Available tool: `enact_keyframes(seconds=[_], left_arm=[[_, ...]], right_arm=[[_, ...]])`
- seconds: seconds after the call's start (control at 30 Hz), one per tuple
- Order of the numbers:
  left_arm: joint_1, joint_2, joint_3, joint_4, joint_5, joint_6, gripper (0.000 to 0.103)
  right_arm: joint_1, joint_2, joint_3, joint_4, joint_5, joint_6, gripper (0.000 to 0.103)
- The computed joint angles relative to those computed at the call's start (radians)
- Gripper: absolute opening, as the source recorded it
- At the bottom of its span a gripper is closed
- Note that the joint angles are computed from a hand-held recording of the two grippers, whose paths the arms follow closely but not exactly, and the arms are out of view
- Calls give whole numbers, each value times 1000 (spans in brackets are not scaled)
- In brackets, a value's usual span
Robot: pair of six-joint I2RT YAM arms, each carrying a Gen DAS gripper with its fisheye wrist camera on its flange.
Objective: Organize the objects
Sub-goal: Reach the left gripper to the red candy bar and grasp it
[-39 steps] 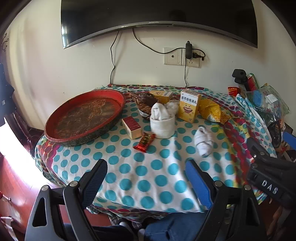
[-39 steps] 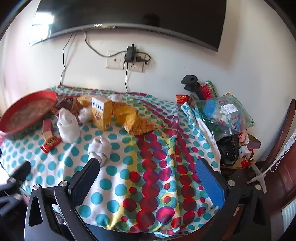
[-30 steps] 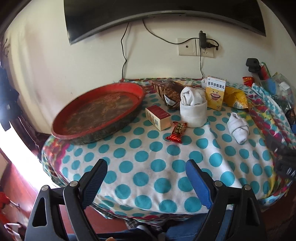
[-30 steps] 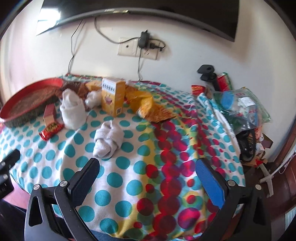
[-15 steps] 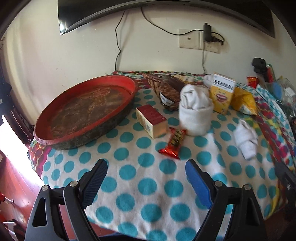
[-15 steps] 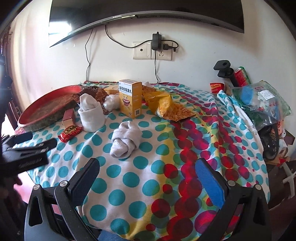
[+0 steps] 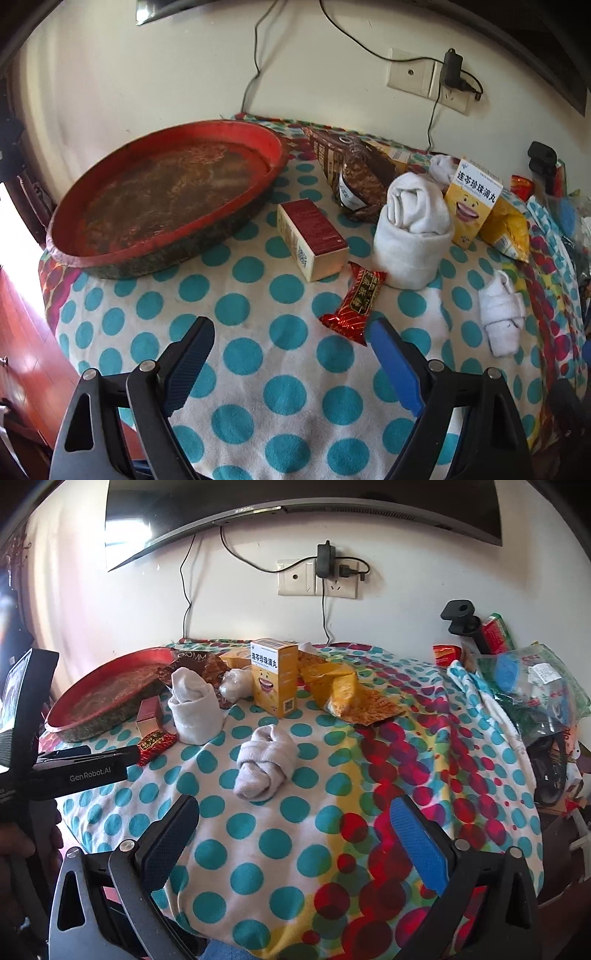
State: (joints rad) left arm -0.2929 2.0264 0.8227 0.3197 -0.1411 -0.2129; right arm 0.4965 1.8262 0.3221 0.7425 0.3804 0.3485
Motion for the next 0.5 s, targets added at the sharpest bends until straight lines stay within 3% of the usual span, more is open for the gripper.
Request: enact_keyframes(seconds=[0.2, 0.37, 0.5], left_arm=[[-39, 3, 20, 1, -28, 83, 88], [-48, 46, 83, -49, -31, 86, 88], [-49, 83, 131, -76, -12, 89, 86]], right_arm=[[12, 43, 71, -69, -4, -14, 103], [26, 57, 86, -79, 16, -31, 103], [-13, 81, 103, -100, -58, -15, 103]])
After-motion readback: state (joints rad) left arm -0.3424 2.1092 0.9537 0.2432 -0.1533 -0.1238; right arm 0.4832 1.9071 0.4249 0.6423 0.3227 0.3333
